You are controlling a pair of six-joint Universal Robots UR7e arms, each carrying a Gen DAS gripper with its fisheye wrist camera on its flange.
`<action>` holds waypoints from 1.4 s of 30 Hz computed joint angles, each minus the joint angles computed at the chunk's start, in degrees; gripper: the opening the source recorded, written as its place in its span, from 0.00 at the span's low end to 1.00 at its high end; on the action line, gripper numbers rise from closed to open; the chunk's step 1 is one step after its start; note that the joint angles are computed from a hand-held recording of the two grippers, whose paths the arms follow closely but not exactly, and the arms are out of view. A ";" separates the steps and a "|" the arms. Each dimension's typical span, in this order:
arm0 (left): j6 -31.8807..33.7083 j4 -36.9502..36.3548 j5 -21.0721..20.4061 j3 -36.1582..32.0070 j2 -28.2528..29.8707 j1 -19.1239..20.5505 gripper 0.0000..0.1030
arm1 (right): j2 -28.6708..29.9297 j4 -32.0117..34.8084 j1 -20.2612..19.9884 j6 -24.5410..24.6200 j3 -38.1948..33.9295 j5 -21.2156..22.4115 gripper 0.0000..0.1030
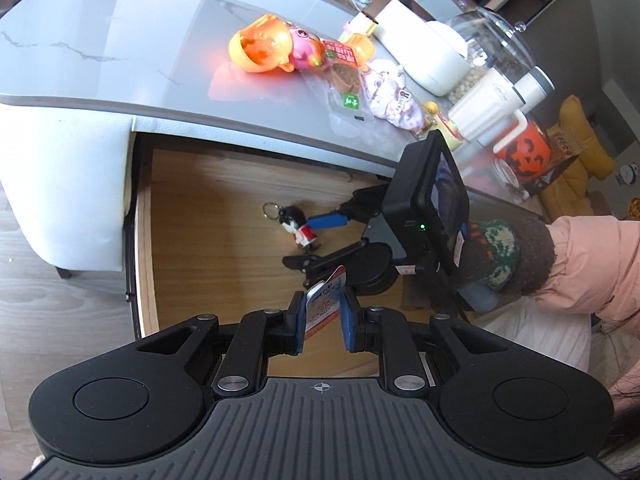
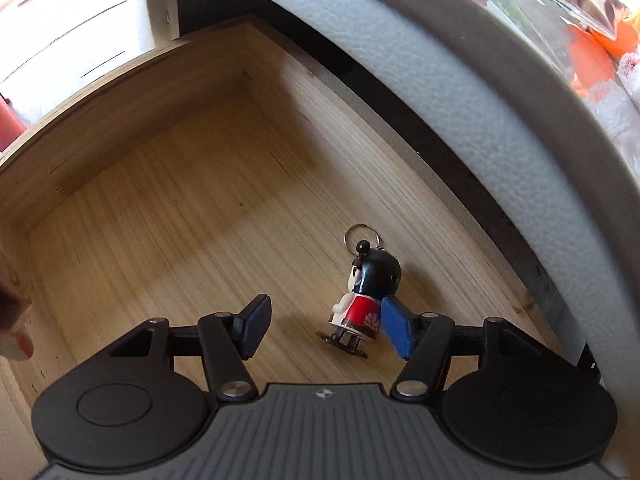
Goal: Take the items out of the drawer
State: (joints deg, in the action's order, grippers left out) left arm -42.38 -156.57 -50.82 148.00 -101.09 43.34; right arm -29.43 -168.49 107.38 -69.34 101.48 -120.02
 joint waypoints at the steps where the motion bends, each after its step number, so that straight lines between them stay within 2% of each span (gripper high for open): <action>1: 0.15 0.10 0.10 -0.08 0.10 -0.08 0.20 | -0.24 0.04 0.14 -0.36 0.20 -0.11 0.43; 3: 0.64 0.08 0.34 -0.50 0.88 -0.15 0.20 | -1.45 2.55 0.66 -1.18 0.50 -0.72 0.25; 5: 1.24 0.03 0.79 -0.99 1.87 -0.49 0.20 | -3.69 8.16 0.88 1.96 0.52 -0.90 0.24; 7: 1.86 -0.16 1.33 -1.43 2.92 -0.89 0.20 | -6.07 7.56 0.76 0.85 2.51 -0.67 0.18; 8: 1.99 -0.16 1.63 -1.60 3.34 -1.05 0.20 | -7.33 6.60 0.61 0.17 3.55 -0.24 0.11; 9: 1.92 0.01 2.10 -1.85 3.86 -1.24 0.20 | -8.66 6.14 0.51 0.27 4.28 0.03 0.00; 12: 1.41 0.83 3.22 -2.71 5.19 -1.64 0.20 | -13.05 11.08 0.00 4.99 4.68 1.21 0.00; 17: 0.35 -1.04 4.24 -3.33 7.60 -3.10 0.20 | -17.99 15.44 -0.79 2.71 6.58 3.24 0.04; 18: 0.11 -1.37 4.41 -3.29 7.95 -3.32 0.20 | -17.81 15.92 -0.79 1.64 6.38 3.07 0.09; 20: -0.27 -1.36 4.71 -3.23 8.35 -3.49 0.20 | -16.54 15.58 -1.13 -0.61 6.06 2.10 0.25; 21: -0.16 -1.27 4.77 -3.19 8.37 -3.46 0.20 | -16.01 14.39 -1.14 -0.87 7.11 1.89 0.39; 22: 0.05 -1.48 4.65 -3.06 8.25 -3.35 0.20 | -14.93 14.59 -1.08 -0.81 6.46 1.66 0.47; 26: -0.21 -1.17 2.88 -2.25 6.91 -2.39 0.20 | -9.64 16.35 -0.33 1.65 2.85 -2.09 0.47; 29: 0.00 -1.08 1.82 -1.60 6.04 -2.18 0.20 | -6.29 13.68 -0.10 1.08 1.43 -4.59 0.50; 33: 0.73 -1.11 0.32 -1.31 5.70 -1.87 0.20 | -3.19 18.00 -0.42 5.08 -2.15 -6.49 0.52; 35: 1.17 -0.53 -0.36 -1.51 5.89 -1.68 0.20 | -3.44 20.53 -0.13 6.10 -2.64 -6.21 0.38; 36: 1.36 -0.39 -0.71 -1.64 6.02 -1.54 0.20 | -3.88 20.04 0.12 5.33 -2.02 -6.33 0.26; 39: 2.24 0.01 -1.32 -2.12 6.72 -1.47 0.20 | -6.99 17.33 0.68 0.88 1.62 -5.51 0.26; 42: 3.09 -0.06 -1.80 -2.59 7.52 -1.36 0.20 | -12.37 20.91 1.02 2.13 4.24 -2.90 0.26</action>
State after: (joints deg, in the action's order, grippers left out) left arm -39.29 -156.64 -52.62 145.41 -93.57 41.98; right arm -41.79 -147.59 108.41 -67.20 105.72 -122.92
